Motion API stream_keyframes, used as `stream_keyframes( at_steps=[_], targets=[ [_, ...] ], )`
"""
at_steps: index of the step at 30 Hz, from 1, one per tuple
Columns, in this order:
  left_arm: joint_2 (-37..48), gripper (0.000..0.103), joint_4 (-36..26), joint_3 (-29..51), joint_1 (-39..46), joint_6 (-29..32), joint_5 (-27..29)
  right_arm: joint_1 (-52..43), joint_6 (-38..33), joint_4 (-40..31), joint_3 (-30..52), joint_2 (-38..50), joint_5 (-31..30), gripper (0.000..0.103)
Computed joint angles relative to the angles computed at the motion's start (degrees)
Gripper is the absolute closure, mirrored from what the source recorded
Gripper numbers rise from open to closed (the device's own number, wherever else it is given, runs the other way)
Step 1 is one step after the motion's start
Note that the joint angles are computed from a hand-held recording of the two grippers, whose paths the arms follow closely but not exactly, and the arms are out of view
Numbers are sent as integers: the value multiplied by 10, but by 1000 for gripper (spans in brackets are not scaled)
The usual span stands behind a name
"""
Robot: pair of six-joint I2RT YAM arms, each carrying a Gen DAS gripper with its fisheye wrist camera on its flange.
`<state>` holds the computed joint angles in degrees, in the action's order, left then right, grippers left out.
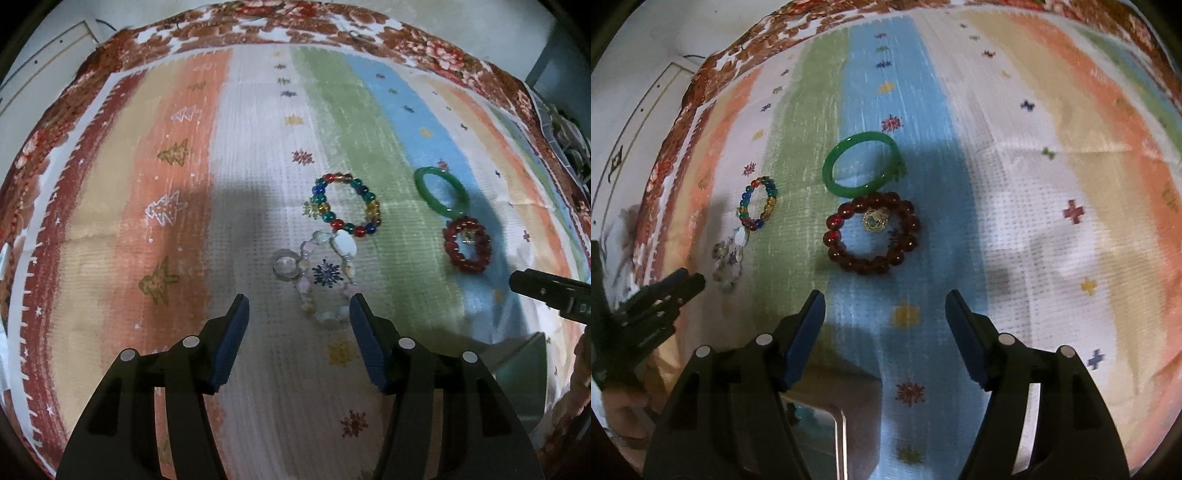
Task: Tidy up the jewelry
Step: 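Grasp the clear crystal bracelet with the left tool while the right tool grasps the red bead bracelet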
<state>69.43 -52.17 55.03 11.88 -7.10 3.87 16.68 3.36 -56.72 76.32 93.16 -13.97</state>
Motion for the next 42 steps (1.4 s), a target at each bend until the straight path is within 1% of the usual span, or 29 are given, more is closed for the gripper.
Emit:
stream_keyframes(
  at_steps=[4,5,6,7,15,19,26,30,32,34,35,37,38,39,40,42],
  targets=[
    [24,56,12,1,8,1,7,5,0,6,8,14,12,35],
    [29,58,14,2,9,1,8,4,0,7,12,21,14,35],
    [33,64,16,3,10,1,11,3,1,9,15,27,16,35],
    [39,66,18,4,9,2,12,2,2,10,18,33,19,35],
    [70,67,35,8,8,4,10,-4,8,20,42,74,34,37],
    [79,71,40,10,8,8,8,-3,7,24,53,95,44,44],
    [84,77,42,10,15,18,10,5,7,32,68,115,68,46],
    [82,78,45,4,2,26,-9,20,0,38,68,120,97,49],
    [85,78,47,5,-4,31,-18,21,-2,38,67,120,99,50],
    [90,80,48,7,-5,34,-21,22,-4,36,69,121,103,61],
    [91,82,50,7,-5,34,-23,20,-5,35,69,121,102,64],
    [92,83,50,7,-7,36,-26,19,-6,35,70,122,98,72],
    [92,86,49,8,-8,37,-27,20,-6,35,70,123,97,74],
    [92,94,48,9,-8,38,-24,18,-8,35,69,122,94,80],
    [91,94,45,10,-7,39,-22,16,-9,33,70,122,91,85],
    [88,94,39,11,-5,46,-17,10,-13,32,66,117,82,86]
  ],
)
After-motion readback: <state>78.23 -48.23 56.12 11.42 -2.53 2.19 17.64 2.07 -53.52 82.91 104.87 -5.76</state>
